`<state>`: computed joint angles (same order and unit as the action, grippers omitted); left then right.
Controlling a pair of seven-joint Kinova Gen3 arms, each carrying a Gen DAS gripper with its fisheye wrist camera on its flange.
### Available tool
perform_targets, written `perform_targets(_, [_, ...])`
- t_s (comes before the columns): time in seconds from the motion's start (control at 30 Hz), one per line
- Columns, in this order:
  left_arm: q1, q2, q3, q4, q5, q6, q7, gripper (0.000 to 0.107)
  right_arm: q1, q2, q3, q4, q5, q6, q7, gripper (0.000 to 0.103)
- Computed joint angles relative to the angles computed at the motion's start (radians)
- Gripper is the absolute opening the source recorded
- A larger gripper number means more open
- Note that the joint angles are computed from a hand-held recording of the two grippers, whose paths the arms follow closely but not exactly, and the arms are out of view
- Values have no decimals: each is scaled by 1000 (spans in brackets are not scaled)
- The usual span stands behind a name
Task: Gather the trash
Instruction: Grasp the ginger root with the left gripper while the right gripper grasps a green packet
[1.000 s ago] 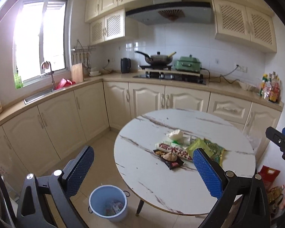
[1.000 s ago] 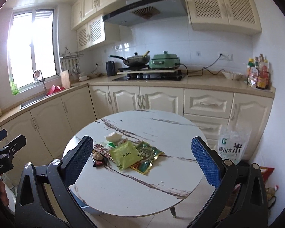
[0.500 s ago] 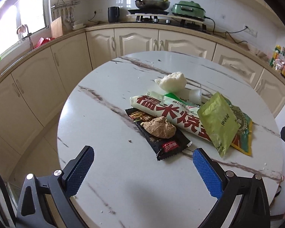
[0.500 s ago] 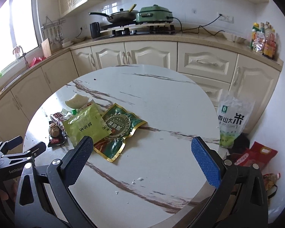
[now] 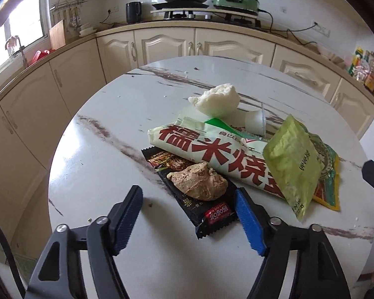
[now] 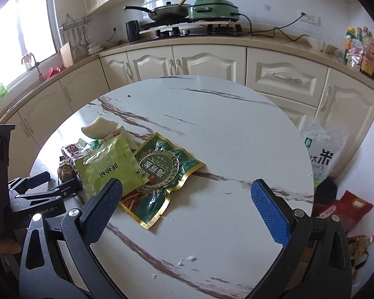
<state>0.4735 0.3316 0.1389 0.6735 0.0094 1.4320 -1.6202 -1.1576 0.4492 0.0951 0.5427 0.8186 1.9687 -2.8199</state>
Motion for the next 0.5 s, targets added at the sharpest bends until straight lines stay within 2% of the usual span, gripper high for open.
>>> perform_targets(0.1, [-27, -8, 14, 21, 37, -17, -50, 42, 19, 13, -6, -25, -20, -17, 35, 103])
perform_targets(0.3, [-82, -58, 23, 113, 95, -63, -123, 19, 68, 58, -3, -95, -109, -58, 140, 103])
perform_targets(0.4, [-99, -79, 19, 139, 109, -63, -158, 12, 104, 79, -10, -126, -175, -90, 180, 103])
perform_targets(0.5, [-150, -99, 25, 132, 158, -17, -180, 10, 132, 130, 6, -211, -224, -69, 255, 103])
